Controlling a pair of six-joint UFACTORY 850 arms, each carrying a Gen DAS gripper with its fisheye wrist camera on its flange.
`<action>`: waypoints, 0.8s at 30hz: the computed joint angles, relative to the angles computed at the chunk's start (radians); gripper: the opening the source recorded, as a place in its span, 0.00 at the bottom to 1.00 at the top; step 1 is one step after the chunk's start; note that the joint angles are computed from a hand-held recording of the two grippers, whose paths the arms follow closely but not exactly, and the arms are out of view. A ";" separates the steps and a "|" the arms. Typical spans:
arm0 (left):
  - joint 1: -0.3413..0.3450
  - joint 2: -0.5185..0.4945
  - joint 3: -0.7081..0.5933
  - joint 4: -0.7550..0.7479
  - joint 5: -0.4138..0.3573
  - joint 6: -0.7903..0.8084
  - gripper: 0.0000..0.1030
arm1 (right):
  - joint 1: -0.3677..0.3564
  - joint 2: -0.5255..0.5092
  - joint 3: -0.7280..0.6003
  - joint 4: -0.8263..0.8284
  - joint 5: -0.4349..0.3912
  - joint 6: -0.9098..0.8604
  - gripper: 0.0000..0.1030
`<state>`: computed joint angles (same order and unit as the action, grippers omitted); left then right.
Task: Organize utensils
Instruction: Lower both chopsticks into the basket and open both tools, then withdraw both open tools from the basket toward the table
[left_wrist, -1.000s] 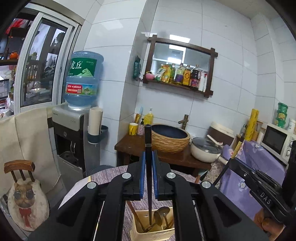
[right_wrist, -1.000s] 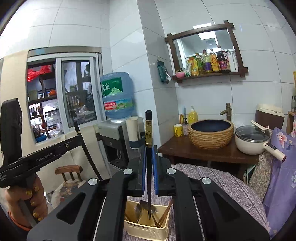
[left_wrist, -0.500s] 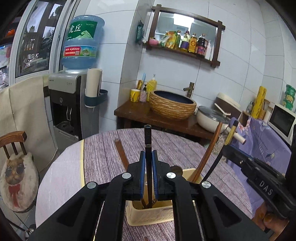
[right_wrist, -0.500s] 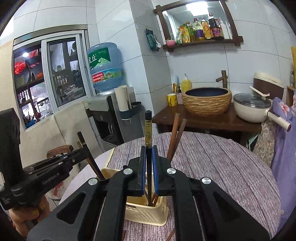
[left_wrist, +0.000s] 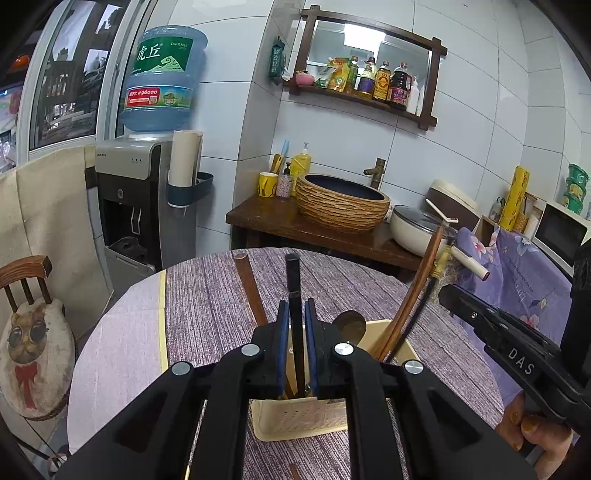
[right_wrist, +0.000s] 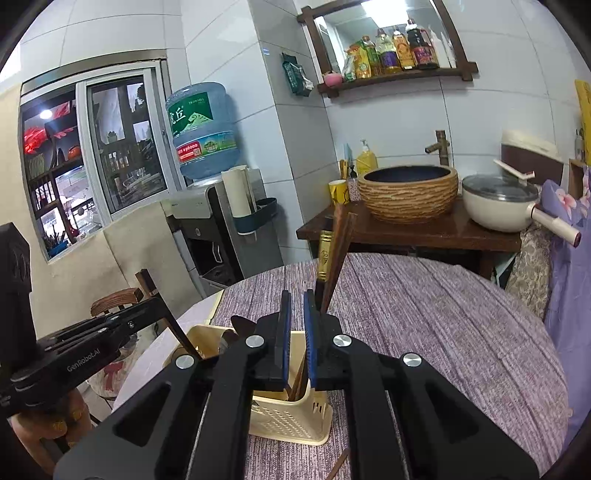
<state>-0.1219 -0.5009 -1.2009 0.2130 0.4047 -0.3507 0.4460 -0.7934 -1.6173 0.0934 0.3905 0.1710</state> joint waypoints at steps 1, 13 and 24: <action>0.001 0.007 0.011 0.003 0.010 -0.001 0.22 | 0.005 0.009 0.016 0.033 0.020 -0.044 0.09; -0.006 0.118 0.216 -0.150 0.122 0.133 0.79 | 0.031 0.111 0.214 0.160 0.085 -0.124 0.48; 0.016 0.035 0.241 -0.196 -0.027 0.113 0.82 | 0.039 0.065 0.287 0.394 -0.040 -0.261 0.50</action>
<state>-0.1055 -0.4655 -0.9603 0.0173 0.3773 -0.2376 0.4853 -0.7281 -1.3301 0.4877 0.3501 -0.0902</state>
